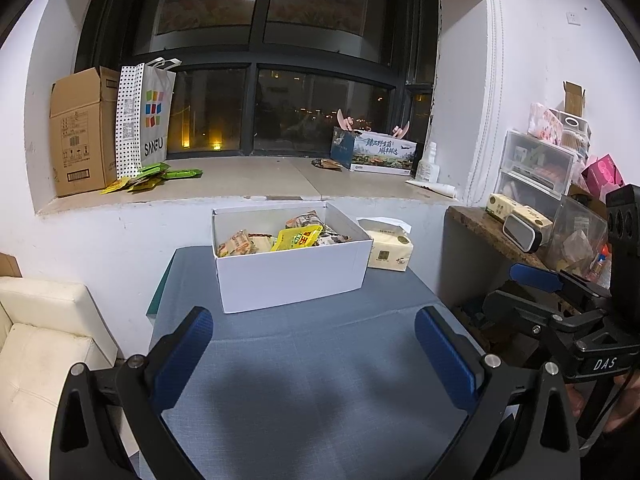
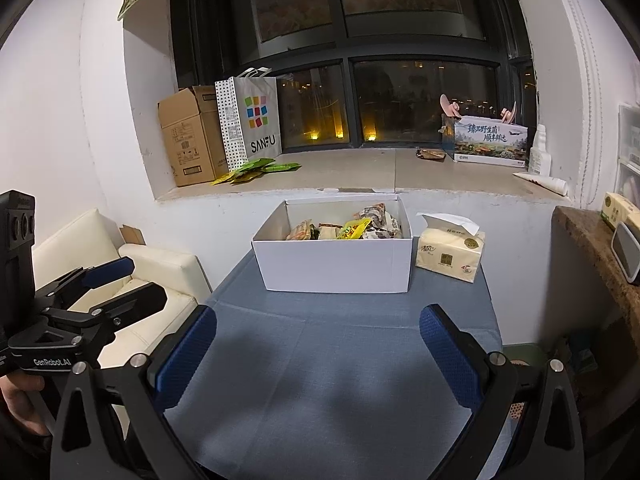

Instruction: Organize snacks

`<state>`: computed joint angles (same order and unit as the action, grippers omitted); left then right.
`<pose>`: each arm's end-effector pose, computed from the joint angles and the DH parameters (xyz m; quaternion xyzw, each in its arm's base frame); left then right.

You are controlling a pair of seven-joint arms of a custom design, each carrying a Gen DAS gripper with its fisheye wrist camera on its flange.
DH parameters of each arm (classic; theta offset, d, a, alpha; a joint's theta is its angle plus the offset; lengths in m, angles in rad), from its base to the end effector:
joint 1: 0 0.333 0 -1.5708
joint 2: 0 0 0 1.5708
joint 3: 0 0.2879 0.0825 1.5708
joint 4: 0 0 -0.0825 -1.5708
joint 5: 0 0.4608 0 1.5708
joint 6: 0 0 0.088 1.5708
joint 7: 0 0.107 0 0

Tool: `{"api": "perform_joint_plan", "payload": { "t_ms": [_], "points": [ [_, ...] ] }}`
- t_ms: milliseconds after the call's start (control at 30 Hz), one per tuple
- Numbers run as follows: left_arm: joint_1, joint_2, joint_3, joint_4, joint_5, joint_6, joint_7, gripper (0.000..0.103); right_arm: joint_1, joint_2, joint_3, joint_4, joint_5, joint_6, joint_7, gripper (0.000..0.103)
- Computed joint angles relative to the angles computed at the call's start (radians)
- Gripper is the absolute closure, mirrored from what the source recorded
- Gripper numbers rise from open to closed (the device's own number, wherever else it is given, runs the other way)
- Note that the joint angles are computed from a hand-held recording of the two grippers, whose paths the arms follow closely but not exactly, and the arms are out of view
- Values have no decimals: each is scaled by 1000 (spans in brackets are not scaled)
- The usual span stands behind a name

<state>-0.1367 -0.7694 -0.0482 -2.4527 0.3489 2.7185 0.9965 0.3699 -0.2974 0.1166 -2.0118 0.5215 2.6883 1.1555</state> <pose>0.4523 -0.1015 0.6455 -0.6512 0.5627 -0.3826 0.3361 0.5344 0.2735 0.6558 -0.7617 0.4200 -0.1689 0.4636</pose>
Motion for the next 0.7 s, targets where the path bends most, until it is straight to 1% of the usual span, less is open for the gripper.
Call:
{"api": "perform_joint_plan", "payload": {
  "t_ms": [700],
  "points": [
    [-2,-1,1,-1,-5,-4,5,0,1,-1,0,-1,-1,-5,-5,0]
  ]
}}
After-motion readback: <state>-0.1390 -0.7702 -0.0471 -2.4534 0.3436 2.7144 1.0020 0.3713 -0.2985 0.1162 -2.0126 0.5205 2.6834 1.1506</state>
